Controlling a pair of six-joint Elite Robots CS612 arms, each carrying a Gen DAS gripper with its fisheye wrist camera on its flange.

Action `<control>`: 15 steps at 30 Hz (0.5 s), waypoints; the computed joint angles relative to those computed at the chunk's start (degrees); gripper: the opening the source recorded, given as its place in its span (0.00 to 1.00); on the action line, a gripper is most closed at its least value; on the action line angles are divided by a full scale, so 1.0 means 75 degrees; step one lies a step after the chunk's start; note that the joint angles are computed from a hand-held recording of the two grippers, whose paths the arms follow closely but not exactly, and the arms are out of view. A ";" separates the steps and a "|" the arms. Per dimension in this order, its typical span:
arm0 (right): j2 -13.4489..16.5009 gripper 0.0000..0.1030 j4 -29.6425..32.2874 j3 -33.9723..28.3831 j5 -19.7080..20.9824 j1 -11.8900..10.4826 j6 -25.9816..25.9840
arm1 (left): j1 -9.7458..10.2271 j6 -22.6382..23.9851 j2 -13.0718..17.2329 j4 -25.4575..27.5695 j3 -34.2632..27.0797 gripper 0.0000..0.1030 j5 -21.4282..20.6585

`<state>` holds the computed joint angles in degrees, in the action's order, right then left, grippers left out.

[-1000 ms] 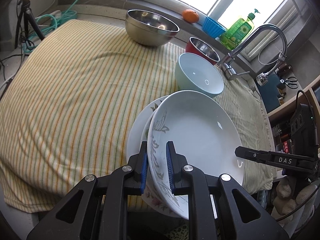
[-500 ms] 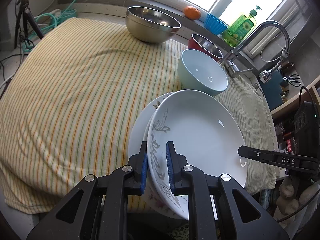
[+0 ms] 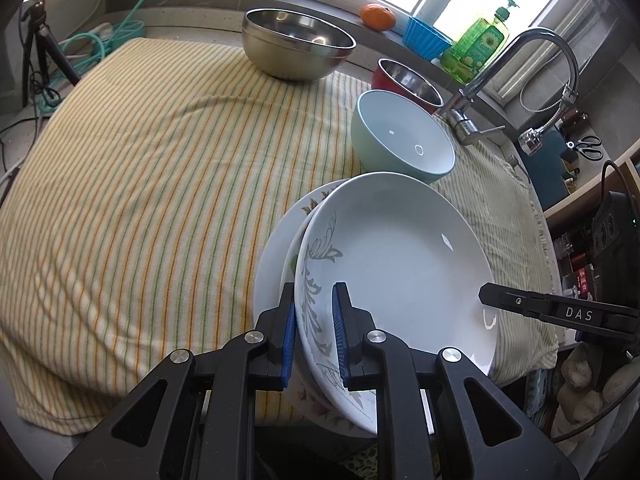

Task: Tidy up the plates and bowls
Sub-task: 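Lower the white plate onto the stacked flowered plates with both grippers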

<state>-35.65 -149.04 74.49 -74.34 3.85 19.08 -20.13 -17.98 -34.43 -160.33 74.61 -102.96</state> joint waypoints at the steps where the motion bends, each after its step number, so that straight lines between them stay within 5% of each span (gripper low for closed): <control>1: 0.0000 0.09 -0.0008 0.0001 0.0009 0.0001 0.0000 | -0.0002 0.0021 -0.0010 -0.0024 0.0009 0.15 0.0057; 15: 0.0062 0.11 0.0182 -0.0181 -0.0209 0.0078 -0.0151 | 0.0041 0.0106 -0.0045 -0.0185 0.0037 0.15 0.0131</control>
<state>-35.19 -147.68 73.14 -75.90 4.44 17.94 -19.83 -17.19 -34.77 -161.72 74.89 -101.98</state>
